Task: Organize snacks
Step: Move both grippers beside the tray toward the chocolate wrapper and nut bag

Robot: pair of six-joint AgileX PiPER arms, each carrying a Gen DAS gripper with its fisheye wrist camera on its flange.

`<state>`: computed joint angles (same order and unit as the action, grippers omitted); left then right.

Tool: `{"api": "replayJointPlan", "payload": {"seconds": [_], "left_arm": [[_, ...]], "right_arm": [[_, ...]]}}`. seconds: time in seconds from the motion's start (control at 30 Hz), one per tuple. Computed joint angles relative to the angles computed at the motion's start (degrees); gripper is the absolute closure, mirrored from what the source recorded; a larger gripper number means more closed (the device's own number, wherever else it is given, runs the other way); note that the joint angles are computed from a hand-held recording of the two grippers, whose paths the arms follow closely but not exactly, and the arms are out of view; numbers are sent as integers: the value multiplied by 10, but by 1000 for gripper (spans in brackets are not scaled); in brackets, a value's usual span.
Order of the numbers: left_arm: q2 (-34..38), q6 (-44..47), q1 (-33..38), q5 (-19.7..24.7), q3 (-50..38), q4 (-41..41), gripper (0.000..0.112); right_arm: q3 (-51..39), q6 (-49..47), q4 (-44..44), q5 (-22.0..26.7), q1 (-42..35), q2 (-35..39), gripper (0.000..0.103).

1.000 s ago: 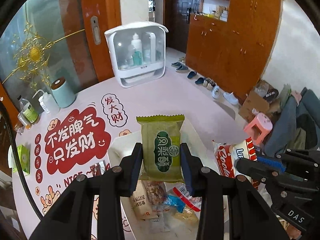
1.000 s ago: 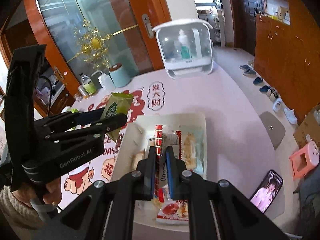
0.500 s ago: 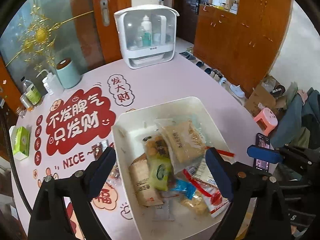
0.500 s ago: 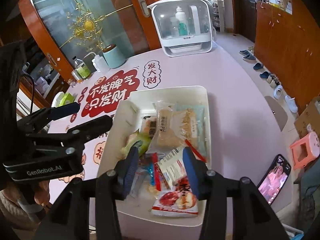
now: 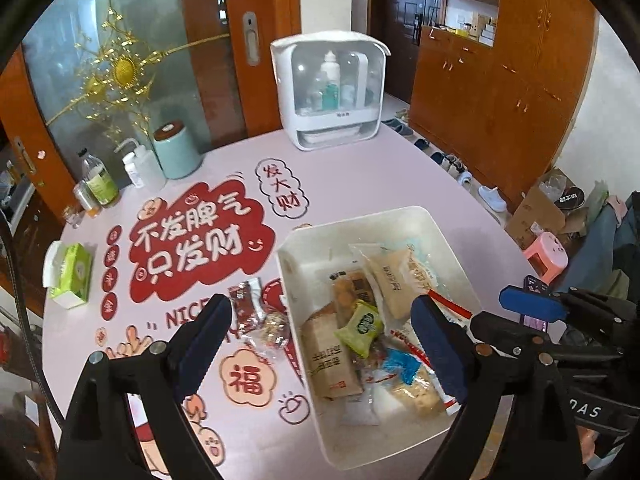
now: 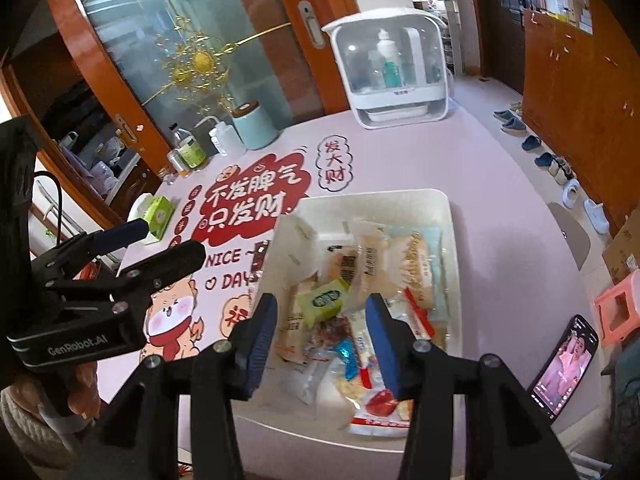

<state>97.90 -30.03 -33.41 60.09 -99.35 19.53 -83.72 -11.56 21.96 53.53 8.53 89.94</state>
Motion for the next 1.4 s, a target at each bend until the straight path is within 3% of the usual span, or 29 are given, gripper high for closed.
{"api": "replayJointPlan", "payload": {"seconds": [0.3, 0.63, 0.77, 0.97, 1.17, 1.4], "left_arm": [[-56, 100, 26, 35, -29, 17, 22], [-57, 382, 139, 78, -161, -67, 22], [-44, 513, 202, 50, -171, -115, 21], [14, 708, 307, 13, -138, -262, 21], [114, 796, 341, -39, -104, -315, 21], [192, 876, 352, -103, -42, -348, 21]], "right_arm": [[-20, 69, -49, -18, 73, -14, 56], [-129, 226, -157, 9, 161, 11, 56], [-165, 330, -221, 10, 212, 38, 56], [-201, 528, -368, 21, 320, 115, 56], [-214, 684, -463, -2, 385, 220, 56], [-200, 957, -630, -21, 423, 338, 56]]}}
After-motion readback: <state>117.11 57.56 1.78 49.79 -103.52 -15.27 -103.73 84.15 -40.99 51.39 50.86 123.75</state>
